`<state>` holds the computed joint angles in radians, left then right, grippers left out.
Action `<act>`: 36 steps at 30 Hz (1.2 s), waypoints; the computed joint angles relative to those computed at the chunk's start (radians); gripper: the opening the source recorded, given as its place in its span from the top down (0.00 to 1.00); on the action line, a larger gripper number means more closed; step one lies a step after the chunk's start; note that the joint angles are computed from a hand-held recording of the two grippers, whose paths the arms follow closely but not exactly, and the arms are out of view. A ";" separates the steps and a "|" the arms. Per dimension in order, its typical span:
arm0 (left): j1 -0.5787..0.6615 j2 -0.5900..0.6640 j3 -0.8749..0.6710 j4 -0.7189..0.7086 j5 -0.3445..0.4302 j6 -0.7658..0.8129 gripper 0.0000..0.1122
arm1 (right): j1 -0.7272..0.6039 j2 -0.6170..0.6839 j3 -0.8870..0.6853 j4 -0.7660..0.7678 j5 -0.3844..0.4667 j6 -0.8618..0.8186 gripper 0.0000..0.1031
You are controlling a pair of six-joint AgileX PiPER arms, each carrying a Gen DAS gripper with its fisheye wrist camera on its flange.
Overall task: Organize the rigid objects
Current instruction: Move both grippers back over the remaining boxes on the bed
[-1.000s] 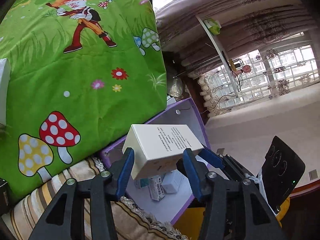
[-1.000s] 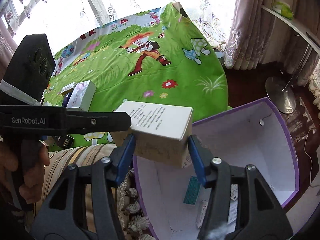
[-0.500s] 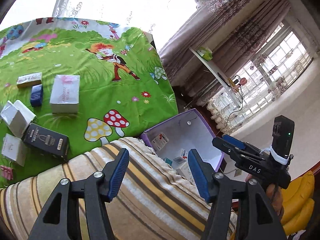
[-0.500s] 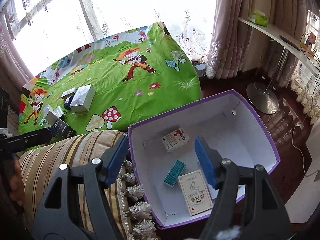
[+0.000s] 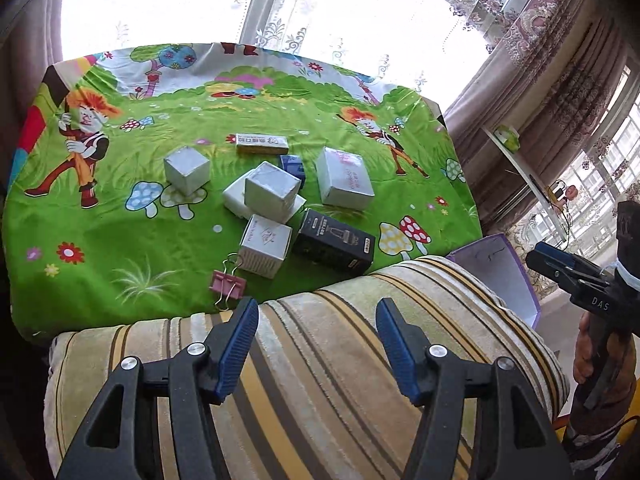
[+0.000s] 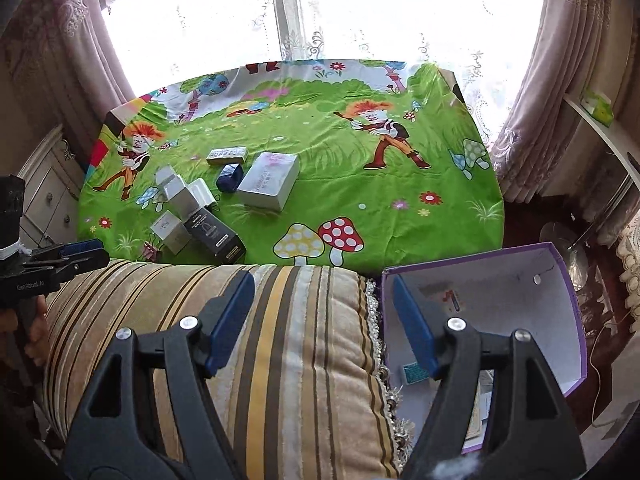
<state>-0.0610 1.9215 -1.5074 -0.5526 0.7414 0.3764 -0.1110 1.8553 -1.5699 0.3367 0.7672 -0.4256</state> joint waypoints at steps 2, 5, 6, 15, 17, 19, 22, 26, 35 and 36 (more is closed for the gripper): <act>0.022 0.001 0.012 0.010 0.004 0.012 0.45 | 0.032 0.018 -0.022 -0.024 0.010 0.012 0.28; 0.033 0.001 0.015 0.052 0.001 0.011 0.45 | 0.079 0.048 -0.062 -0.070 0.020 0.029 0.28; 0.034 0.002 0.013 0.064 0.001 0.009 0.45 | 0.094 0.059 -0.077 -0.086 0.024 0.034 0.28; 0.029 0.105 -0.111 0.184 0.094 -0.067 0.55 | 0.199 0.230 -0.276 -0.201 0.116 0.076 0.28; 0.030 0.139 -0.152 0.201 0.120 -0.081 0.58 | 0.217 0.269 -0.315 -0.222 0.133 0.081 0.28; 0.026 0.166 -0.188 0.228 0.137 -0.098 0.59 | 0.235 0.306 -0.361 -0.246 0.159 0.089 0.28; 0.016 0.211 -0.247 0.271 0.168 -0.123 0.59 | 0.256 0.348 -0.413 -0.273 0.170 0.093 0.28; -0.001 0.264 -0.323 0.307 0.206 -0.135 0.59 | 0.277 0.416 -0.507 -0.299 0.213 0.101 0.28; -0.019 0.402 -0.526 0.362 0.318 -0.175 0.59 | 0.313 0.615 -0.819 -0.350 0.364 0.087 0.28; -0.019 0.419 -0.551 0.363 0.334 -0.176 0.59 | 0.316 0.645 -0.874 -0.351 0.393 0.083 0.28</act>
